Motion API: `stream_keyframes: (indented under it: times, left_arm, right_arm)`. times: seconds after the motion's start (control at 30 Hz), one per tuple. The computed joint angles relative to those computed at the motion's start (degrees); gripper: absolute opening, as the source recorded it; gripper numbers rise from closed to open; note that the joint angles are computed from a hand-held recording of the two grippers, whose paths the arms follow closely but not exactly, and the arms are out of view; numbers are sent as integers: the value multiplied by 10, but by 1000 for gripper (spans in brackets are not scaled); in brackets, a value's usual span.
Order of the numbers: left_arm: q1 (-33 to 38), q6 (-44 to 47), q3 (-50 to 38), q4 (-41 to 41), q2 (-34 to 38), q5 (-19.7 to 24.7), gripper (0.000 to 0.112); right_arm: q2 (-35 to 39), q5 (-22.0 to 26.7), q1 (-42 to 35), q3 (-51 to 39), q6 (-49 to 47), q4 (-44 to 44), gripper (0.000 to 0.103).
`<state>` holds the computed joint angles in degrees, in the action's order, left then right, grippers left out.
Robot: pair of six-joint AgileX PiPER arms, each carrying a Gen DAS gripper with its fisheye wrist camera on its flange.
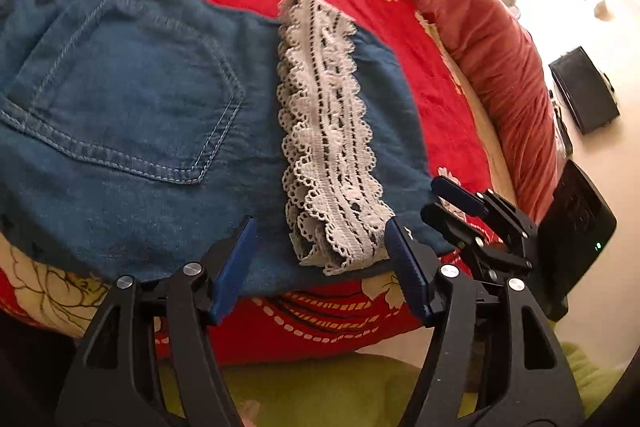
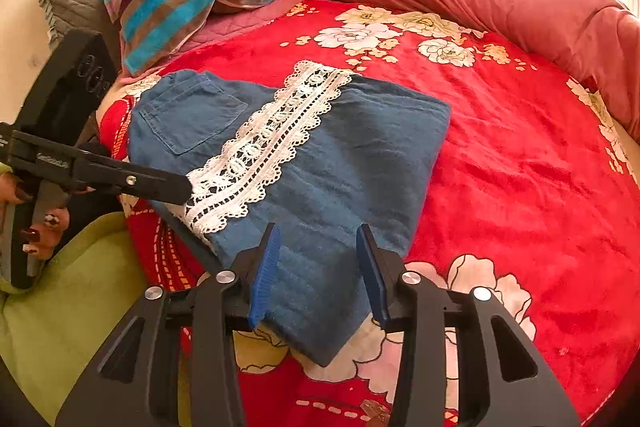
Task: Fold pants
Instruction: 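Open both tools and release the folded leg onto the pants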
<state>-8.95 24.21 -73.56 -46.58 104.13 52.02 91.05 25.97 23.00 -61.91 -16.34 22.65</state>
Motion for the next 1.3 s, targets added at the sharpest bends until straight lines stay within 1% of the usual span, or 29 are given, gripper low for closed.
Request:
stream_keyframes:
  times: [0.07, 0.17, 0.2, 0.23, 0.27, 0.3, 0.37, 0.43, 0.5, 0.53, 0.6, 0.7, 0.8, 0.83, 0.87, 0.97, 1.17, 1.23, 1.3]
  left_arm:
    - [-8, -12, -2, 3, 1, -5, 67]
    - [-31, -33, -6, 30, -2, -24, 68]
    - [-37, -39, -6, 38, -2, -30, 56]
    - [-41, -41, -7, 41, -1, -34, 29]
    - [-42, -39, -7, 37, 1, -32, 20]
    - [-44, -42, -4, 41, 0, -37, 16]
    - [-49, -43, 3, 53, -15, -46, 12]
    - [-55, -38, 18, 72, -49, -60, 11]
    - [-64, -63, 28, 122, -75, -79, 11]
    - [-62, -69, 33, 129, -78, -79, 11]
    - [-52, -66, 36, 119, -67, -67, 11]
    - [-52, -62, 38, 119, -59, -62, 11]
    - [-62, -71, 29, 139, -57, -62, 15]
    - [-61, -68, 28, 138, -54, -60, 17]
    - [-58, -62, 31, 134, -53, -60, 17]
    - [-56, -58, 27, 129, -49, -57, 18]
    - [-60, -62, 24, 135, -48, -59, 20]
    - [-62, -69, 24, 141, -50, -62, 24]
    - [-62, -69, 26, 142, -53, -63, 24]
  right_arm:
    - [0, -2, -1, 2, -4, 6, 46]
    - [-1, -5, -4, 6, -15, 19, 47]
    - [-1, -6, -5, 7, -17, 22, 47]
    - [-1, -6, -7, 8, -21, 26, 47]
    - [0, -6, -8, 8, -24, 31, 47]
    - [1, -5, -9, 8, -27, 34, 47]
    - [2, -2, -10, 5, -23, 35, 47]
    - [-2, -1, -7, 4, -22, 33, 47]
    - [-5, 1, -2, -1, -28, 33, 47]
    - [-6, -1, 3, -5, -28, 30, 47]
    - [-1, 2, 9, -12, -28, 28, 47]
    - [9, 8, 16, -21, -19, 17, 47]
    - [17, 17, 23, -24, 30, -36, 47]
    - [27, 30, 23, -30, 62, -69, 47]
    - [32, 35, 23, -31, 77, -82, 47]
    - [27, 32, 9, -12, 56, -57, 47]
    - [22, 30, 8, -1, 56, -60, 47]
    - [22, 33, 7, -3, 59, -62, 48]
    - [21, 35, 7, -4, 60, -62, 48]
